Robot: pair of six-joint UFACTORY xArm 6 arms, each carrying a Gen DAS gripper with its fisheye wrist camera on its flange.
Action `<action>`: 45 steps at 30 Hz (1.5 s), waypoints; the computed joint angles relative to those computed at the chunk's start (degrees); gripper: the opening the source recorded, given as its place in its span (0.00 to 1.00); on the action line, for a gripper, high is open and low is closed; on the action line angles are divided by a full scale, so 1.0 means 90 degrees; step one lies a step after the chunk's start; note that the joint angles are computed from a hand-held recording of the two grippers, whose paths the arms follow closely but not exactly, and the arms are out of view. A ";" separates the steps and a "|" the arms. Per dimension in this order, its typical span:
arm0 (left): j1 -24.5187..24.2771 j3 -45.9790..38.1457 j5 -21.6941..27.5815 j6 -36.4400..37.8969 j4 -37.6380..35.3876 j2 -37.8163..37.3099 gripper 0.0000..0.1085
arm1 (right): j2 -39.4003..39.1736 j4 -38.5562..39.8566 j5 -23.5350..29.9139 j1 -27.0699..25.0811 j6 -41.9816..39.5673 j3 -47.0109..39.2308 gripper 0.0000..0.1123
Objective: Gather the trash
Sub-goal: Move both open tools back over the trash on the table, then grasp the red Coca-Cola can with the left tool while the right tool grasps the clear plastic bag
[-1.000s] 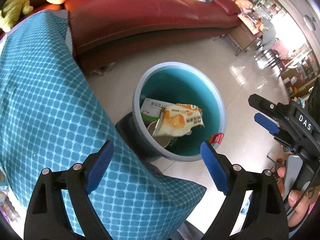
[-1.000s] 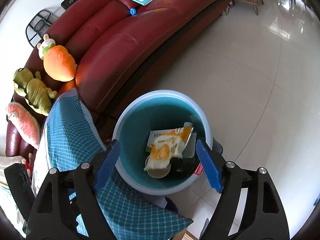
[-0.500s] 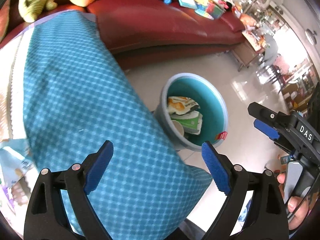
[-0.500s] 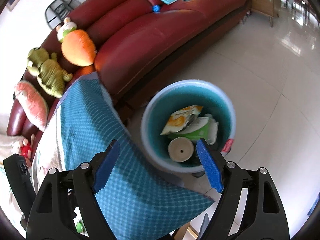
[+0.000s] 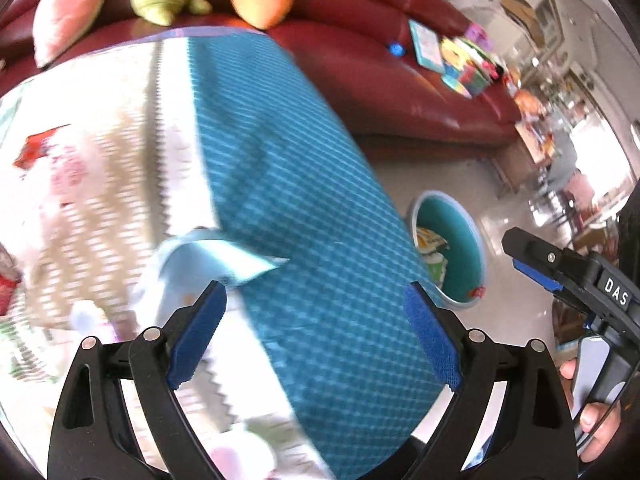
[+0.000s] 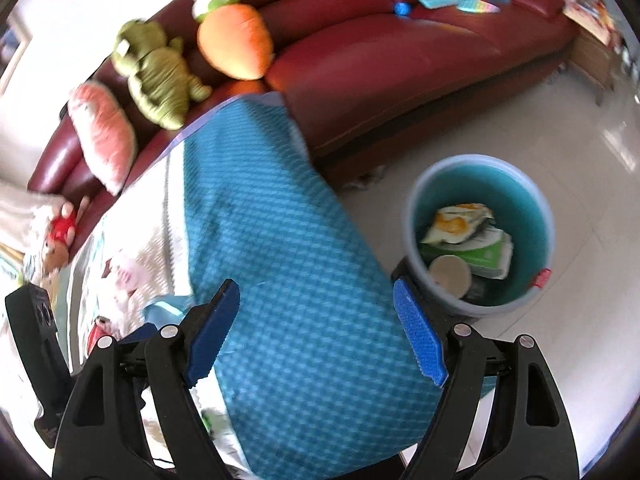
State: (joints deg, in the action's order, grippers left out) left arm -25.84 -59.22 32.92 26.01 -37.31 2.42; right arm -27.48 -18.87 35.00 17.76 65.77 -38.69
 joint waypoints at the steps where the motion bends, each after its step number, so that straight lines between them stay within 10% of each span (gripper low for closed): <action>1: 0.0164 0.0050 0.0027 0.0087 -0.0063 -0.0077 0.83 | 0.0189 -0.0042 0.0050 0.0136 0.0010 -0.0197 0.67; 24: 0.2951 -0.0314 0.0212 0.1254 0.0272 0.0187 0.84 | 0.4541 0.1014 0.0956 0.1518 -0.1893 -0.4982 0.67; 45: 0.3397 -0.1149 0.0722 0.1996 0.0702 0.1438 0.84 | 0.7775 0.3493 0.0733 0.1501 -0.3341 -0.8249 0.56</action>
